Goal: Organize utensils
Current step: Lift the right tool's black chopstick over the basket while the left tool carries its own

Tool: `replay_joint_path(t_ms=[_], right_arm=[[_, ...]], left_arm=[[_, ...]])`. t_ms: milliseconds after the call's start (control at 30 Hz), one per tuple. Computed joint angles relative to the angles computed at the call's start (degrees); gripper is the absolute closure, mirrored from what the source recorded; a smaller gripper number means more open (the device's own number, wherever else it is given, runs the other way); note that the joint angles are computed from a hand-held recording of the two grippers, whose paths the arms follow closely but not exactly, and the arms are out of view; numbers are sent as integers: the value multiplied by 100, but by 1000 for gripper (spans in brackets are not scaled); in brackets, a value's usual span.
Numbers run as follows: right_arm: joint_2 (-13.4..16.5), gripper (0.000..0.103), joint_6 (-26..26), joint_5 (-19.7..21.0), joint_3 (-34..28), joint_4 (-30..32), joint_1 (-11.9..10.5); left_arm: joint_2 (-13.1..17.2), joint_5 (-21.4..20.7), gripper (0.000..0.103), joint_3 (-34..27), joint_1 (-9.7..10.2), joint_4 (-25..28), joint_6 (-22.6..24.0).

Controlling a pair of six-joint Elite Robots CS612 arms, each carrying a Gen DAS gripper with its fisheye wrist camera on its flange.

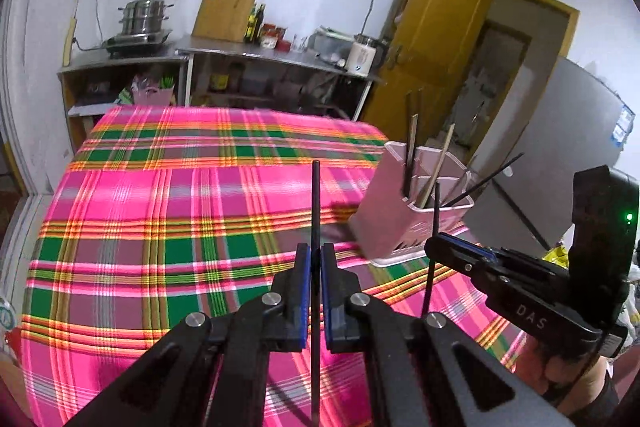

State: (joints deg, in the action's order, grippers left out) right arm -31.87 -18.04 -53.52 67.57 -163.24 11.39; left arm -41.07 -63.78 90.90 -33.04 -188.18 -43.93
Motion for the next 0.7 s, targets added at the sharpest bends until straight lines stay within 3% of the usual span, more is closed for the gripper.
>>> replay_joint_path(t_ms=[433, 700], right_arm=[[-285, 98, 197, 123, 370, -636, -140], [-343, 98, 307, 62, 441, -857, -242]], left_arm=[[-119, -18, 99, -86, -103, -174, 383], [-105, -227, 99, -299, -78, -3, 621]])
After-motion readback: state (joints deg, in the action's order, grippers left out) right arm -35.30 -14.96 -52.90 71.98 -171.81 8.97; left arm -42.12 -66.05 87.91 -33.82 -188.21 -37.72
